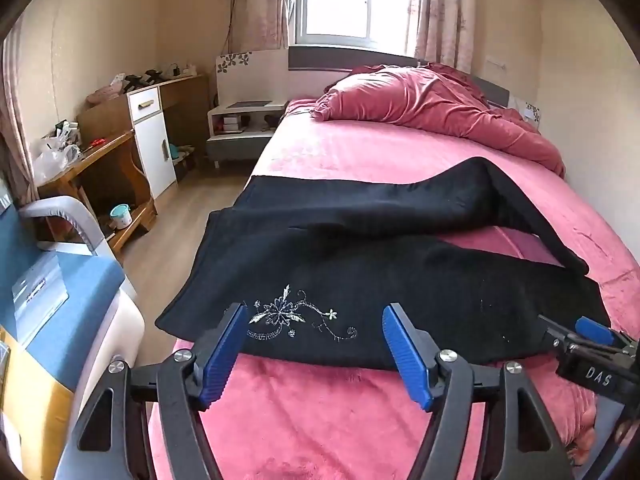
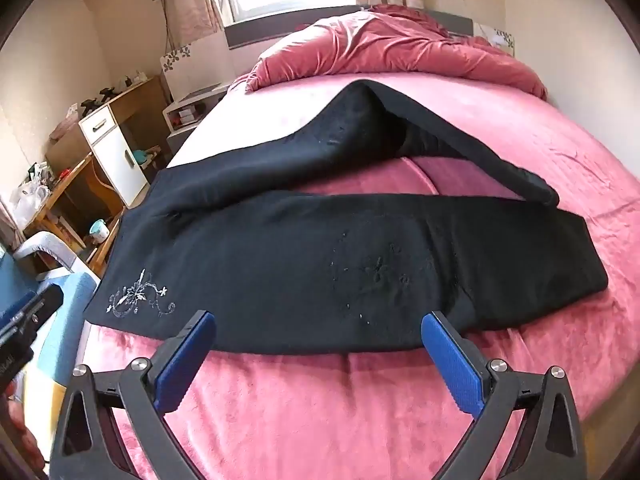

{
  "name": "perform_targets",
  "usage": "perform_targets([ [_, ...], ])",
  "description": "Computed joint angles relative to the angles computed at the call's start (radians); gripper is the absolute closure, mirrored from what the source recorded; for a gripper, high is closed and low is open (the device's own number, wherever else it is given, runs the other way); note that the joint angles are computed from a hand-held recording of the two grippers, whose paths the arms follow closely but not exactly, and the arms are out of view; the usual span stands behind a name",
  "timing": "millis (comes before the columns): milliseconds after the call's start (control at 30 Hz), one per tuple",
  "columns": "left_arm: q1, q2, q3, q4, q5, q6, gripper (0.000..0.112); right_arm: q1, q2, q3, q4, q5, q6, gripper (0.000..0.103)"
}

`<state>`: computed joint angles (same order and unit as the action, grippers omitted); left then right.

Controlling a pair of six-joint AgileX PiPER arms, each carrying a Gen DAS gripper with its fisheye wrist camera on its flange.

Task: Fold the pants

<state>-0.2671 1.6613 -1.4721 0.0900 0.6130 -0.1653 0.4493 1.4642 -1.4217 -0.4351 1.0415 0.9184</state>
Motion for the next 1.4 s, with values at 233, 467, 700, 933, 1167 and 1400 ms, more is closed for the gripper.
perform_targets([
  [233,-0.002,-0.022,0.024,-0.001,-0.01,-0.004,0.041,0.026,0.004,0.006,-0.067,0.018,0.038,0.0],
  [467,0.025,-0.036,0.065,-0.11,-0.029,0.096,0.041,0.11,-0.019,0.016,-0.152,0.097,0.107,0.0],
  [700,0.011,-0.055,0.091,-0.045,-0.055,0.035,0.041,0.096,-0.013,0.039,-0.111,0.037,0.091,0.0],
  [933,0.026,-0.081,0.12,-0.111,-0.065,0.104,0.034,0.061,-0.028,0.106,-0.082,-0.042,0.112,0.0],
  [1167,0.022,-0.08,0.112,-0.067,-0.056,0.065,0.033,0.057,-0.032,0.127,-0.081,-0.057,0.119,0.0],
  [1400,0.027,-0.061,0.1,-0.073,-0.044,0.065,0.033,0.058,-0.015,0.115,-0.074,-0.055,0.105,0.0],
])
